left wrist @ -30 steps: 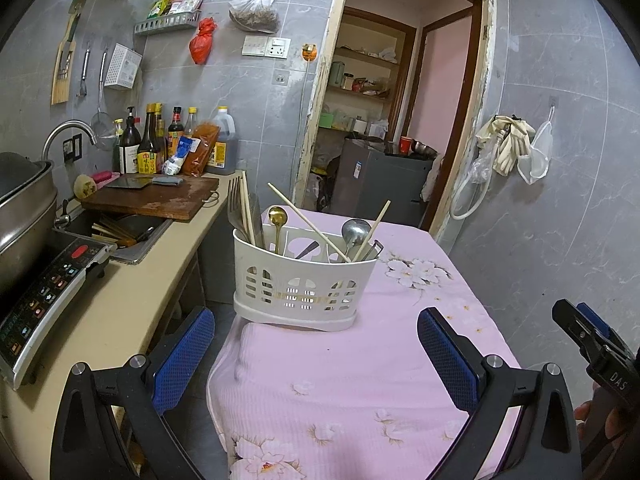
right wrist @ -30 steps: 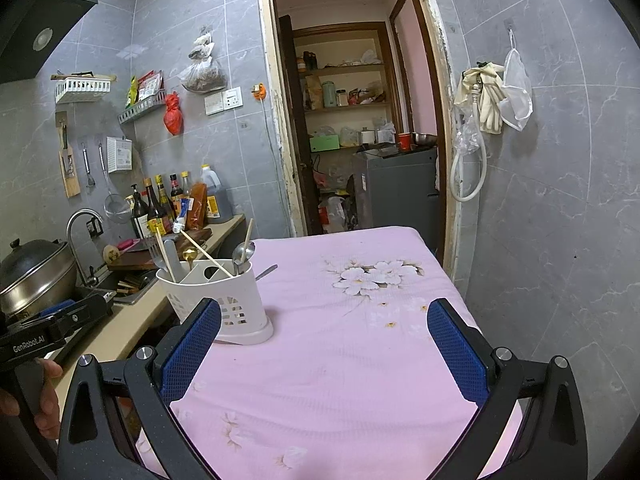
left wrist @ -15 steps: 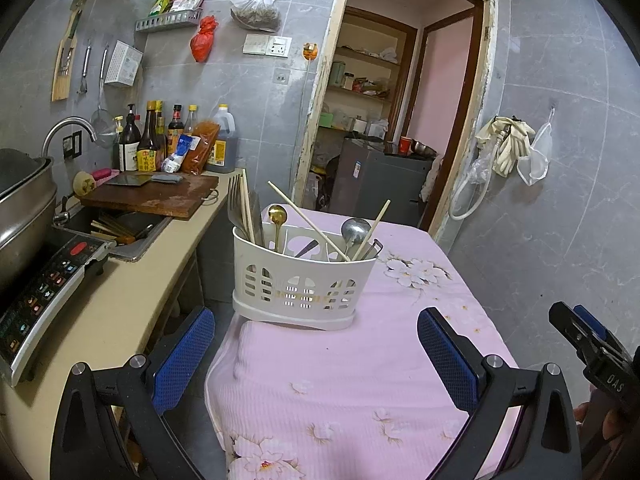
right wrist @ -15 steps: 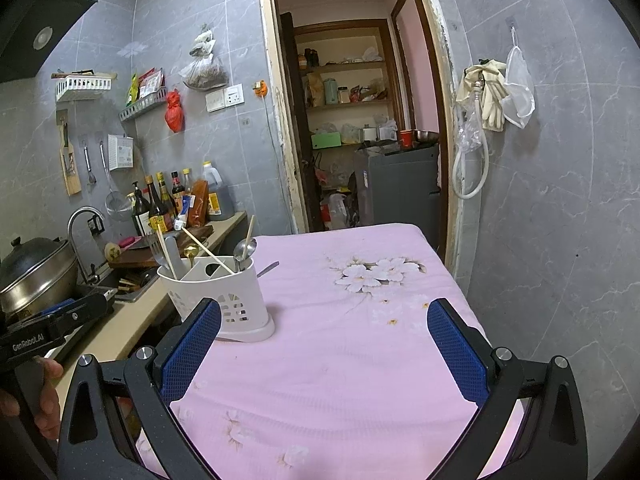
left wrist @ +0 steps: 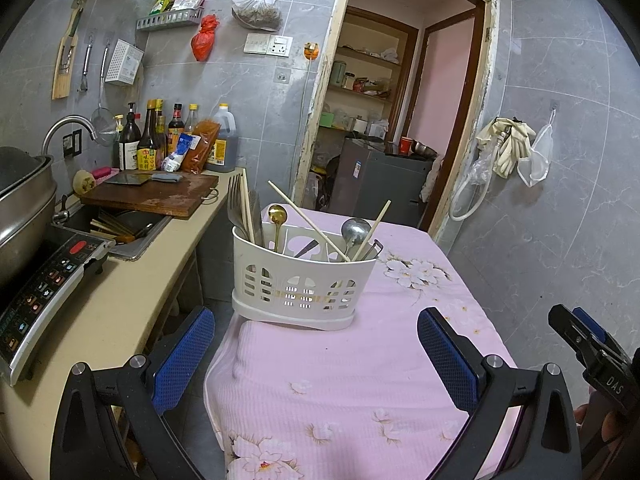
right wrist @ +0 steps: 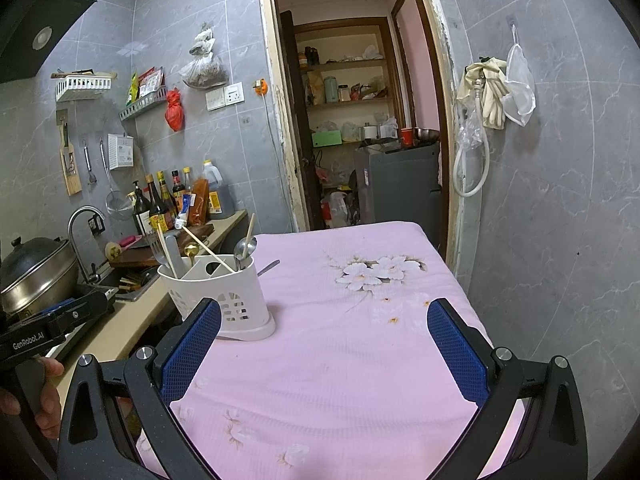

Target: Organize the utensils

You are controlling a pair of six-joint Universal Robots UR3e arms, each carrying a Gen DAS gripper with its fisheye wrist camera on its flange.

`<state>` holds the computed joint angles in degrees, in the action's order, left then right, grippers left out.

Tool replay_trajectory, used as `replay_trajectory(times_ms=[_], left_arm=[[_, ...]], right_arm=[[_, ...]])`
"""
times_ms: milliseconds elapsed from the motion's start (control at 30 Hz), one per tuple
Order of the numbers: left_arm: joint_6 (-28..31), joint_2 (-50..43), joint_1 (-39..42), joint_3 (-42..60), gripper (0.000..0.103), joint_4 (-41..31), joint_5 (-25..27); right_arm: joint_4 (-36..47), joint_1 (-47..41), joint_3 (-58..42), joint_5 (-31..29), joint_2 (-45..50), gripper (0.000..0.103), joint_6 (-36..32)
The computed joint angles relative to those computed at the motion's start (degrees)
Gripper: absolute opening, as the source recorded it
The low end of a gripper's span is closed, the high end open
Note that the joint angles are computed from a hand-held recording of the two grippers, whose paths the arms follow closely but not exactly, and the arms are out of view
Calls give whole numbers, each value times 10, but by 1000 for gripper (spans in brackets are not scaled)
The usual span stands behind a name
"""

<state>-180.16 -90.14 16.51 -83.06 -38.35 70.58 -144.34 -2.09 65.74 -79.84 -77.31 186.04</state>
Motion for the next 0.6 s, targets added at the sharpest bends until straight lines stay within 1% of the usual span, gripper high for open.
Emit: replay_trajectory(times_ms=[600], left_arm=[[0, 0, 0, 2, 102, -2, -1]], right_arm=[[-2, 6, 8, -6, -3, 101, 3]])
